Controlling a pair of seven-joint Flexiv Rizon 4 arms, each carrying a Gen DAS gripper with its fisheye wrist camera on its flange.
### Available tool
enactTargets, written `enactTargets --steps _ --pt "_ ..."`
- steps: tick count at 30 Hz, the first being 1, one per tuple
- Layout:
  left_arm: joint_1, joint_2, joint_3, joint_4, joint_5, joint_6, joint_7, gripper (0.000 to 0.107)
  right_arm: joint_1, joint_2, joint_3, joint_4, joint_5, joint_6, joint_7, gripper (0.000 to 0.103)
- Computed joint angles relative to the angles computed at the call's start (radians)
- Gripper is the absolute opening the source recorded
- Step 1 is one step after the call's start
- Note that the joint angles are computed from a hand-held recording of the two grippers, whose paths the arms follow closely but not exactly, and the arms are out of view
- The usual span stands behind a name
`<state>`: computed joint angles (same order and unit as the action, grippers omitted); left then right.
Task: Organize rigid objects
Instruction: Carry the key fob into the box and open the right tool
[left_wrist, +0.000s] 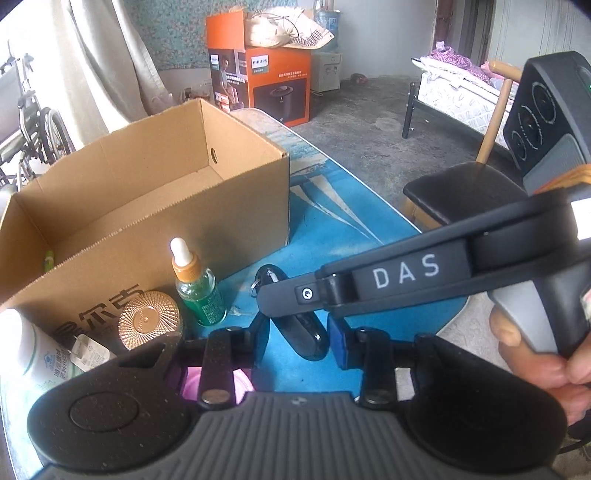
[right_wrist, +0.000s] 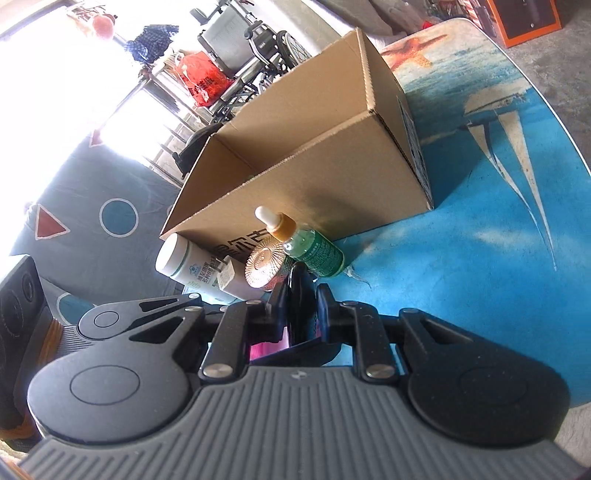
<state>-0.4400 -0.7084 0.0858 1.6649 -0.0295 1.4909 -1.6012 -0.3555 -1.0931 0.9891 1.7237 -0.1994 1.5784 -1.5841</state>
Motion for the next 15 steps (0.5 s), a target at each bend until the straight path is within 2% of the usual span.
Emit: enactTargets --steps 3,6,10,12,15 --pt "-0.028 0.040 0.051 0.027 0.019 0.060 -0.023 0.036 -0.001 0.030 0.019 0.016 -0.025 0.043 -0.020 0.016" --pt "-0.080 0.072 0.146 0.036 0.028 0.096 -0.064 0.036 -0.002 0.028 0.061 -0.005 -0.086 0.051 -0.038 0.016" --pt "-0.116 0.086 0.244 0.016 0.030 0.086 -0.107 0.036 0.027 -0.023 0.138 -0.123 -0.139 -0.053 -0.080 0.016" --pt "-0.079 0.096 0.234 0.001 0.023 0.051 -0.112 0.036 0.067 -0.051 0.169 -0.224 -0.137 -0.159 -0.098 0.016" --pt "0.043 0.104 0.136 -0.023 -0.004 -0.007 -0.089 0.036 0.173 -0.093 0.181 -0.433 -0.133 -0.356 -0.098 0.016"
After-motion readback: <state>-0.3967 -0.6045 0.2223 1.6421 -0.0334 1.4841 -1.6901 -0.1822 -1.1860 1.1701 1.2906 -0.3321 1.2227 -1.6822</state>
